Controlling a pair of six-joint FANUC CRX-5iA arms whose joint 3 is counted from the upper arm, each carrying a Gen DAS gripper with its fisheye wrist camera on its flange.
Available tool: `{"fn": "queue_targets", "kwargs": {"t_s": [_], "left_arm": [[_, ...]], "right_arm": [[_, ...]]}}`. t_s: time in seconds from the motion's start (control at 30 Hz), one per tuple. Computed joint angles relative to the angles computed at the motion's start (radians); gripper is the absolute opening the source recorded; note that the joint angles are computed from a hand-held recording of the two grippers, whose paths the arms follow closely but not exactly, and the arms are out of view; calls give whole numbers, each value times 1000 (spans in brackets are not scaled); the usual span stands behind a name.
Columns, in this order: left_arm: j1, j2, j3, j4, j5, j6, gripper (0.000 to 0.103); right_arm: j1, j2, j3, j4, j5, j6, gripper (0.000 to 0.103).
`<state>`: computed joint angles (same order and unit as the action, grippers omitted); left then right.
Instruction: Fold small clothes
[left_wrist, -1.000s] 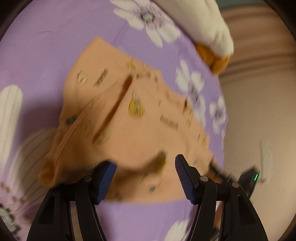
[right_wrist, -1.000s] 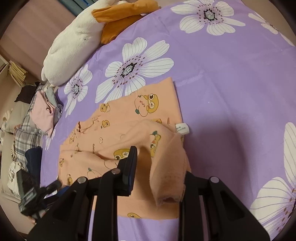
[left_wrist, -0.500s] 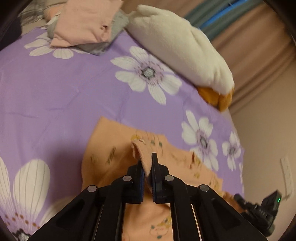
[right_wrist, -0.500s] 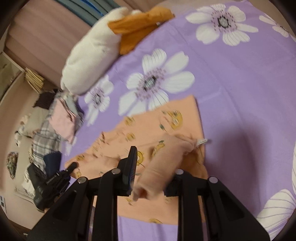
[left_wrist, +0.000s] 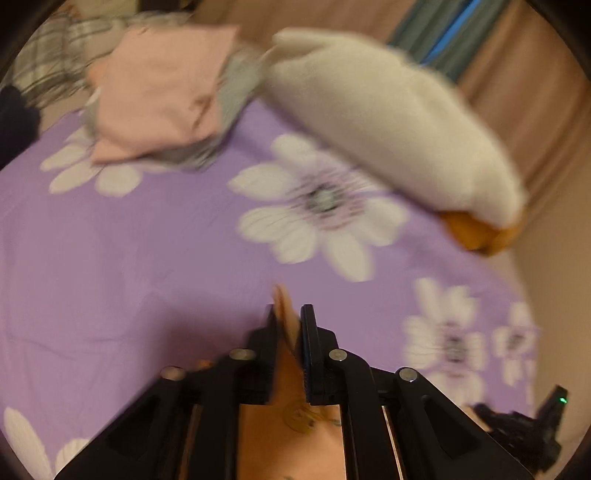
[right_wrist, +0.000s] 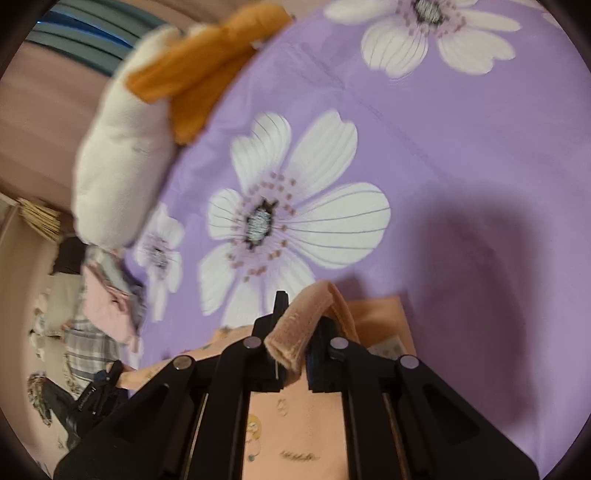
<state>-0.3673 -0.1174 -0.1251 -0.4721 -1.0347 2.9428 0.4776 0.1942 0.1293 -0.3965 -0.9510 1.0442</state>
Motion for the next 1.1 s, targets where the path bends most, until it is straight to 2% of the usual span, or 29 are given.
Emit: {"fn": "queue_targets", "kwargs": {"t_s": [0.03, 0.07, 0.13, 0.17, 0.2, 0.23, 0.3, 0.33, 0.37, 0.43, 0.5, 0.53, 0.57, 0.63, 0.73, 0.77, 0.8, 0.83, 0.87, 0.9, 0.93, 0.97, 1.03, 1.1], "left_arm": [[25, 15, -1, 31, -25, -4, 31], [65, 19, -19, 81, -26, -25, 36], [166, -28, -117, 210, 65, -100, 36], [226, -66, -180, 305, 114, -170, 36], [282, -123, -257, 399, 172, -240, 36], [305, -164, -299, 442, 200, -273, 36], [295, -224, -315, 439, 185, -296, 36], [271, -227, -293, 416, 155, -302, 36], [237, -227, -269, 397, 130, -321, 36], [192, -216, -256, 442, 151, -434, 36], [142, -148, -217, 499, 138, -518, 36], [124, -114, -202, 519, 142, -535, 36], [106, -70, -187, 547, 153, -565, 36], [72, 38, -96, 508, 89, -541, 36], [80, 133, -38, 487, 98, -483, 37], [75, 170, 19, 409, 70, -439, 37], [80, 174, 35, 366, 78, -395, 37], [85, 161, 31, 339, 97, -354, 37], [92, 138, 20, 303, 117, -296, 37], [104, 104, 0, 286, 134, -257, 36], [124, 42, -59, 298, 186, -253, 38], [134, 11, -92, 313, 209, -272, 45], [161, -61, -162, 388, 209, -378, 50], [203, -165, -281, 527, 222, -465, 57]], "right_arm": [[5, 16, 6, 19, 1, -34, 9], [-1, 20, 10, 19, 5, -33, 9], [-10, 28, 29, 16, -9, -17, 10], [-19, 27, 42, 12, -25, -4, 13], [-25, 20, 47, 22, -36, 4, 18], [-17, -6, 31, 70, -24, -10, 23], [10, -55, -29, 212, 40, -74, 62], [23, -86, -60, 265, 73, -94, 66], [21, -120, -79, 265, 94, -65, 66], [10, -149, -62, 196, 35, 29, 53], [15, -144, -33, 133, -58, 105, 29], [33, -127, -14, 115, -126, 142, 24], [61, -113, -15, 132, -155, 148, 14], [116, -88, -26, 170, -171, 154, 11], [176, -10, -3, 191, -135, 209, 9], [202, 32, 14, 252, -108, 165, 7], [211, 51, 19, 290, -71, 107, 6], [202, 57, 18, 302, -5, 12, 6], [184, 53, 22, 274, 30, -32, 15], [160, 45, 30, 226, 49, -38, 15], [129, 32, 37, 152, 62, -1, 15], [97, 12, 42, 81, 59, 67, 16], [87, -32, 20, 85, 25, 110, 27], [97, -135, -89, 130, 55, 71, 57]]}}
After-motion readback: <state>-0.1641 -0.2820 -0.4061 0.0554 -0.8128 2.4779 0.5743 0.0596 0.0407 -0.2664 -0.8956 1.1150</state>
